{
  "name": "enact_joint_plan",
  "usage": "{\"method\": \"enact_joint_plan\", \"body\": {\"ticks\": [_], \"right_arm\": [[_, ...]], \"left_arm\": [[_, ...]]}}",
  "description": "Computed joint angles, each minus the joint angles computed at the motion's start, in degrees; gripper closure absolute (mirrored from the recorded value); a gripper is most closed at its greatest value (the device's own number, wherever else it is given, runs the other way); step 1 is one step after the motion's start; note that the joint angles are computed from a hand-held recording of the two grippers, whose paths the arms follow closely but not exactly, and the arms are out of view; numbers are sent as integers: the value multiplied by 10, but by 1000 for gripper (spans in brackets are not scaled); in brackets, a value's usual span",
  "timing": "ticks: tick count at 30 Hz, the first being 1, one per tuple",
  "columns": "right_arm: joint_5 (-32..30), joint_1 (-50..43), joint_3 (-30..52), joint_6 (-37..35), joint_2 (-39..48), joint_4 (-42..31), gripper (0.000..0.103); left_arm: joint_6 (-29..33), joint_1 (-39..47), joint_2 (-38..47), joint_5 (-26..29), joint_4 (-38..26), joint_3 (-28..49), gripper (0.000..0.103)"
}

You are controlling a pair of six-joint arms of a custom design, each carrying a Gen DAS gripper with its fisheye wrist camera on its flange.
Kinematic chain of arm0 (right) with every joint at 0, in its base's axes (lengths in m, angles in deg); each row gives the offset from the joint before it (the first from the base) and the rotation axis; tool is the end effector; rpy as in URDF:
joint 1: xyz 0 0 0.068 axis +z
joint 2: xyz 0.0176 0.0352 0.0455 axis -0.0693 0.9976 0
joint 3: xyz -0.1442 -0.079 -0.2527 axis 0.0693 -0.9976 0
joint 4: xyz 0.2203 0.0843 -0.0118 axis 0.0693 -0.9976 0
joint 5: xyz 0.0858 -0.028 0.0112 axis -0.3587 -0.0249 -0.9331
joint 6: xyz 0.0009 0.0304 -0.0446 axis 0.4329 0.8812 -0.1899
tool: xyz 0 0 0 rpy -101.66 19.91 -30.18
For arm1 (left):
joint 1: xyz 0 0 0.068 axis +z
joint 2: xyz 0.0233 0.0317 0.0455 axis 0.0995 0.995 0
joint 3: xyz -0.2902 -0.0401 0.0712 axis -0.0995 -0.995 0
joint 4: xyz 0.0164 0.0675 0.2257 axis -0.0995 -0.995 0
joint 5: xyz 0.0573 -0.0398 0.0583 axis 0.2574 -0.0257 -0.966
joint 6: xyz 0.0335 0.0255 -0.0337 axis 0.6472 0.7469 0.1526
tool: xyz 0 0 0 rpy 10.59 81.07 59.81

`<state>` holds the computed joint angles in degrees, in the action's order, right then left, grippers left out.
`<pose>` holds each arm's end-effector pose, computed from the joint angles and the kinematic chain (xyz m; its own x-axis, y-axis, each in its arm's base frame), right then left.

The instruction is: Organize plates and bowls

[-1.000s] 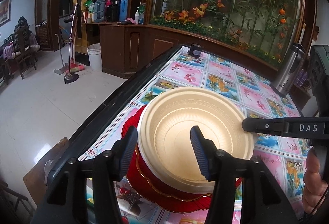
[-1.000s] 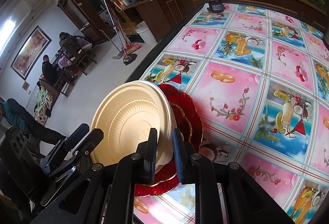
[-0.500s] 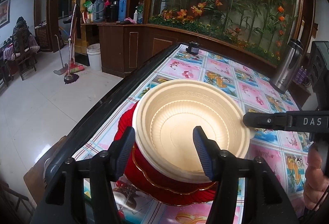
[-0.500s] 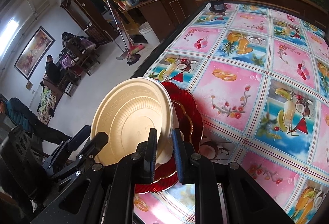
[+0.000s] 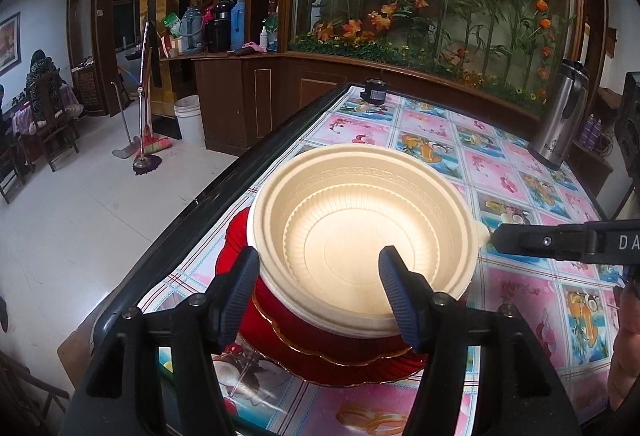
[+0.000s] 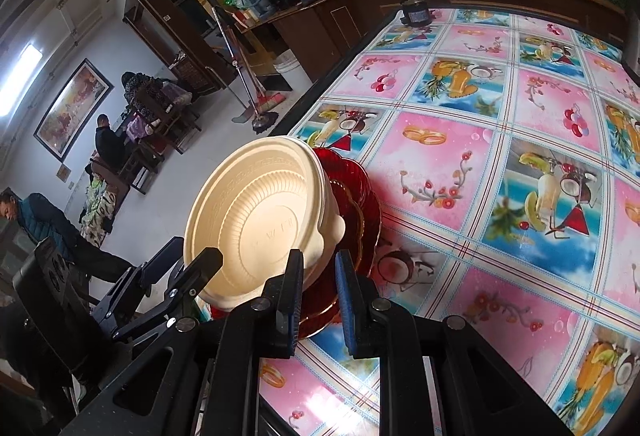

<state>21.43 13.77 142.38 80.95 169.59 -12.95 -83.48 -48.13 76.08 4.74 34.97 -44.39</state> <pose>0.3419 0.1318 0.1854 -0.7669 -0.3461 -0.5405 -0.6144 0.6393 0.4624 0.1649 -0.1802 0.1926 -0.5495 -0.2879 -0.7843 -0.3892 0.9189 -0.0646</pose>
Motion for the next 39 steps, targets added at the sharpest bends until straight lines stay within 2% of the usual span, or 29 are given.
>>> {"method": "enact_joint_plan", "body": {"ticks": [20,26,28,35,39], "right_arm": [[2,-12,-66,-17,-18,30,84],[-4,-23,-80,-24,-15,37,82],[-6,-26,-84,-25,-13,40,78],[-1,-41,-66,-10,11,47,77],[3,-41,-47,5,29,50,77]], "left_arm": [[-22,-14,9,-5,-16,6,39],[-34,-24,9,-10,-20,1,37],[-50,-36,5,-15,-24,-8,34],[-73,-49,-118,-1,28,-104,33],[-58,12,-217,49,87,-191,33]]}}
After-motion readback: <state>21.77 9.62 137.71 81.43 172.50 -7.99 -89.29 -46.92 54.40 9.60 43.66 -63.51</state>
